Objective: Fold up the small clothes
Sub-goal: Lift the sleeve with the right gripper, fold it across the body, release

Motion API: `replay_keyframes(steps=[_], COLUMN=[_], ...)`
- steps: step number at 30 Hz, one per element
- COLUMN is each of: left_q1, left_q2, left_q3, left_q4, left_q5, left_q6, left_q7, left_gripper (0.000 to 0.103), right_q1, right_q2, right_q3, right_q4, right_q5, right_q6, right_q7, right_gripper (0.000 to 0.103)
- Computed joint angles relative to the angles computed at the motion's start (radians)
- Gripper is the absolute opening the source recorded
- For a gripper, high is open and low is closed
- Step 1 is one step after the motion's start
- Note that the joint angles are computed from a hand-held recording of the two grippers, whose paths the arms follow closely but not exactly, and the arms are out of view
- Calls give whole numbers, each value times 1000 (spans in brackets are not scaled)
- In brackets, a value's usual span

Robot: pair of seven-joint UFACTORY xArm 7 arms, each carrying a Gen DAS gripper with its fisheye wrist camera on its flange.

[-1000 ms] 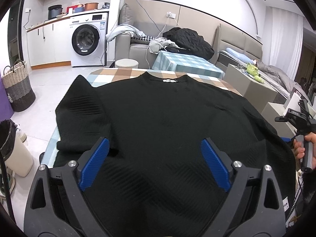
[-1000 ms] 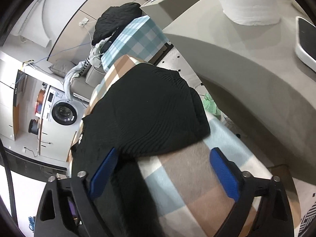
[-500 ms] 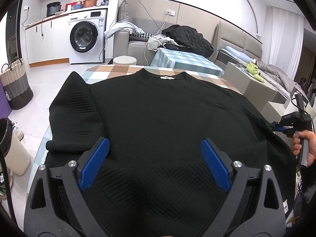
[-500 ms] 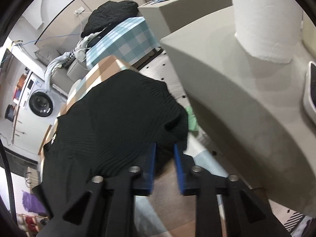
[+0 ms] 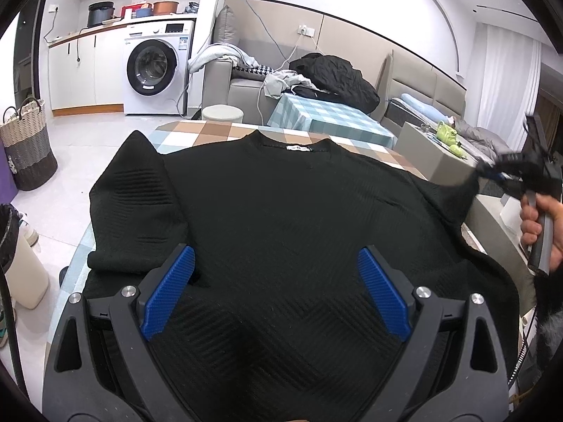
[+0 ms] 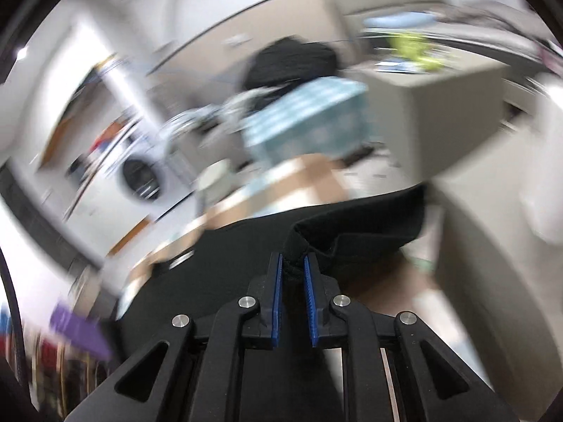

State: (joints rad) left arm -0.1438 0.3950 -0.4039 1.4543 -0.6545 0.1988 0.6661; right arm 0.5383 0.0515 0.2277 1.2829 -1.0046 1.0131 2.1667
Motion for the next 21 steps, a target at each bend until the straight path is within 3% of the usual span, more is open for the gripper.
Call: replay_keyframes(steps=[5,9,11,13,14,17,21], left_q1=[5,7,7,6,5,-1,-3], left_q2=[-12,-17,-13,-8,-5,7,12], left_q3=[3,12,14,15,15,18,17], left_q4=[-16,-25,-22,-18,-15,1,5], left_q5=[-2,8,16,23,27,42,59], left_q6=[-18,-21,-22,-20,-16,-6,-3], left_q7=[-8,-25,-32,-40,-46,-59,-65], left_gripper=[93,93,93,93,93,93,93], right_q1=[15,-1,-8,14,31,79,70], right_q2=[226,347,362,330,305,211,126], right_q3=[-22,10,29,6,-15,-84,-123], right_q4=[240,335,333,276,244,127,-1], right_q5=[47,237,333,350,347,332,289], right_q6=[-221,-304,-294,-298,-291,-266,-299], right_q7=[-275,-551,-654,-628,-587,-430,-181], right_gripper=[12,13,18,41,45,46,50])
